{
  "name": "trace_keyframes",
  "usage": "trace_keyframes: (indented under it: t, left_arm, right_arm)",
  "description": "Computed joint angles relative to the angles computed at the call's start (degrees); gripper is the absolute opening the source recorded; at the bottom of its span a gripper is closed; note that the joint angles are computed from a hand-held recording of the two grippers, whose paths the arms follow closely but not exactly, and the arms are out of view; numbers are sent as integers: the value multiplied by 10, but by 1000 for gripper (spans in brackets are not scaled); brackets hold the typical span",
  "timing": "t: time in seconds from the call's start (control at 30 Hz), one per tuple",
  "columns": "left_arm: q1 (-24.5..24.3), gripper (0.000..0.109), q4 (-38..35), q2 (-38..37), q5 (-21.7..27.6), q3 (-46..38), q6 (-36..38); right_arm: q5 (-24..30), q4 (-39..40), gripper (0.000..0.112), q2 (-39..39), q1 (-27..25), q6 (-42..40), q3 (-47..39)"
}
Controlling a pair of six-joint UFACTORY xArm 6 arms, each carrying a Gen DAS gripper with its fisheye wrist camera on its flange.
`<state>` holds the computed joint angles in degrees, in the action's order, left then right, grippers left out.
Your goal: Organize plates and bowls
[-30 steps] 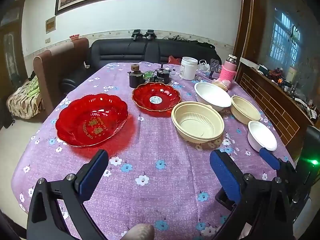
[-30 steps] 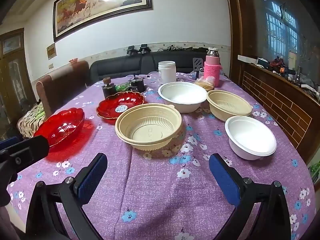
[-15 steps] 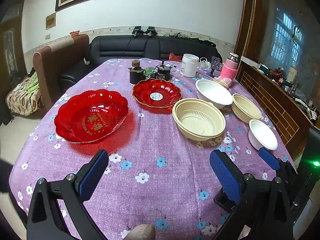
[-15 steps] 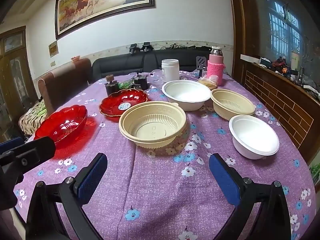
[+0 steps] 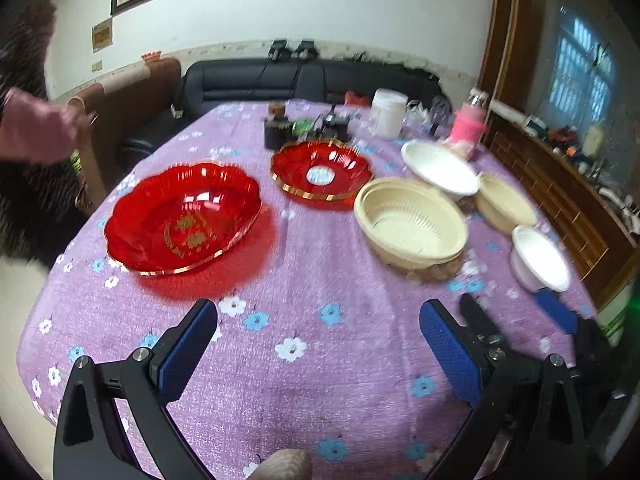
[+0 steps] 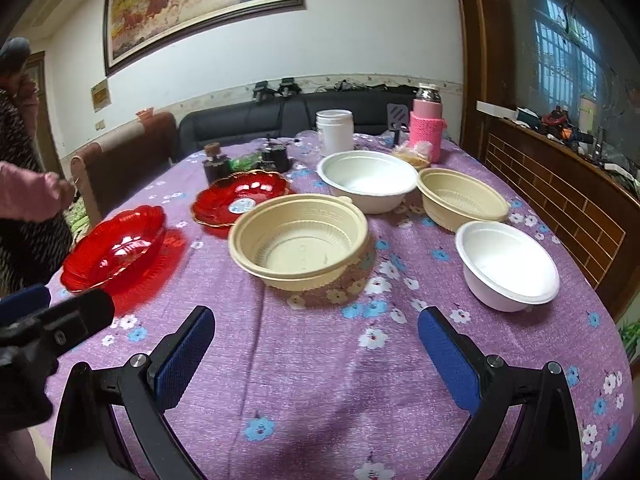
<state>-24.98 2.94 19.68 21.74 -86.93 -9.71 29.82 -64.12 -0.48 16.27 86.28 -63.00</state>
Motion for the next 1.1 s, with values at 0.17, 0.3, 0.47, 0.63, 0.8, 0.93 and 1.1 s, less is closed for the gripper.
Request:
trace_keyframes:
  t: [0.17,0.3,0.47,0.63,0.8,0.93,1.1]
  left_arm:
    - [0,102,2,56,63,-63,-9]
    - [-7,102,44,91,94,-103,-28]
    - [-21,102,58,175,173,-215,-23]
    - [-31,103,65,243,219,-310,-12]
    - [-25,103,30,238,181,-289,-1]
    - [-26,103,32,240,183,-294,-2]
    - [-27,103,36,243,181,-296,-8]
  right_arm:
    - [44,40,102,7,-4,-27,3]
    - [26,66,102,-14,-32,-17,34]
    - [45,71,102,-29,-54,0,49]
    - [22,83,102,-31,-69,6,66]
    - [-13,78,102,-33,-82,13,75]
    - [-27,79,102,-31,-86,18,78]
    - [-50,84,102,-31,-91,16,84]
